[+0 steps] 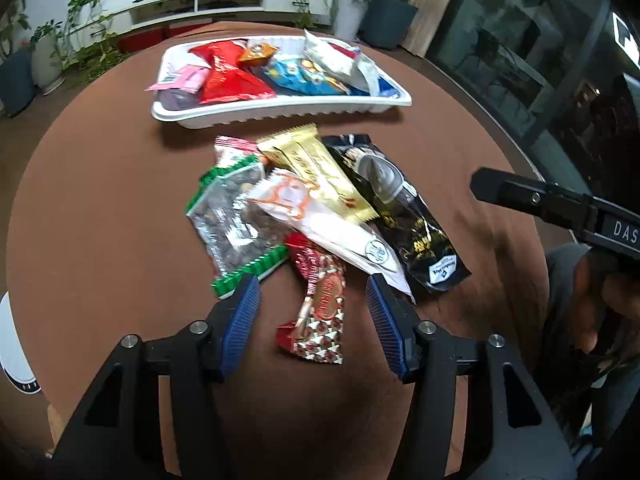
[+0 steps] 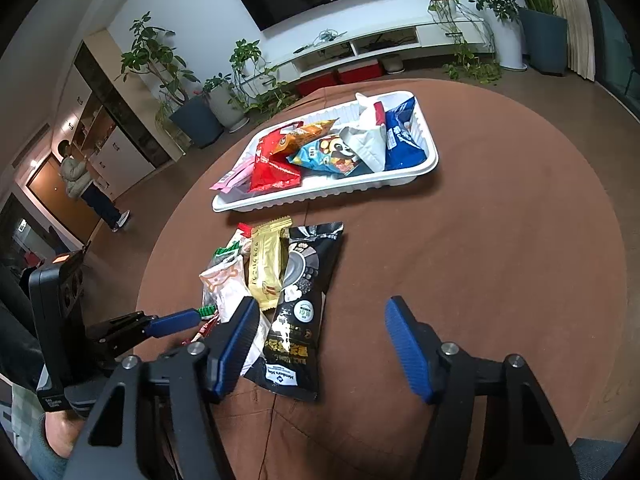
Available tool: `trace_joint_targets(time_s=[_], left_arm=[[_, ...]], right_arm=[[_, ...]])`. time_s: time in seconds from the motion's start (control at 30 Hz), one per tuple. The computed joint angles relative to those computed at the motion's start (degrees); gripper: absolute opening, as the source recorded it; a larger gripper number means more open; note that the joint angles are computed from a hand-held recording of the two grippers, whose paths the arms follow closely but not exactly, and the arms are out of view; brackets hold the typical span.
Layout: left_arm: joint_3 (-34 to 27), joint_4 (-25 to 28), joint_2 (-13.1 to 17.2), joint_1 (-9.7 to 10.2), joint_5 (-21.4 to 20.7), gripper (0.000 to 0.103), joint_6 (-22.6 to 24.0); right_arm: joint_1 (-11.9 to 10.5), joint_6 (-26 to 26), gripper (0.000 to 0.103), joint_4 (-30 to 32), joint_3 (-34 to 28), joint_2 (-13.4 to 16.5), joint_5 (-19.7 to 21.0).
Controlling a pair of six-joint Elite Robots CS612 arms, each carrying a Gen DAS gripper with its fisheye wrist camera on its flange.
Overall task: Organize snacks
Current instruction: 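Grasp the red chocolate wrapper with the left tool while the right tool grips the black bag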
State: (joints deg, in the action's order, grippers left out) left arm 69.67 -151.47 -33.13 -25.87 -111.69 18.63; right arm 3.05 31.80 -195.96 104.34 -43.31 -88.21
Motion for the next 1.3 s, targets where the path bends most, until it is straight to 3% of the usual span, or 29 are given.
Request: trace_joint_targets(time_s=[0.17, 0.5, 0.67, 0.9, 1.3], left_arm=[[-1.3, 2.2, 0.7, -0.65, 1.8, 0.054, 0.4], [-2.5, 4.0, 1.2, -1.22, 2.3, 0.021, 1.8], [-1.8, 3.0, 1.0, -1.17, 1.7, 0.018, 2.4], [-0.4, 2.2, 0.5, 0.03, -1.7, 0.018, 0.0], [2.6, -0.1, -0.8, 1.90, -6.2, 0.018, -3.6]], right_arm=[[0.0, -0.2, 0.067, 0.1, 0.0, 0.1, 0.4], [0.0, -0.5, 0.067, 0.7, -0.4, 0.4, 1.0], [0.1, -1.3, 0.066, 2.4, -1.1, 0.4, 0.8], [0.6, -3.1, 0.065, 7.0, -3.0, 0.7, -0.2], [2.0, -8.7, 0.052, 17.9, -8.6, 2.3, -3.1]])
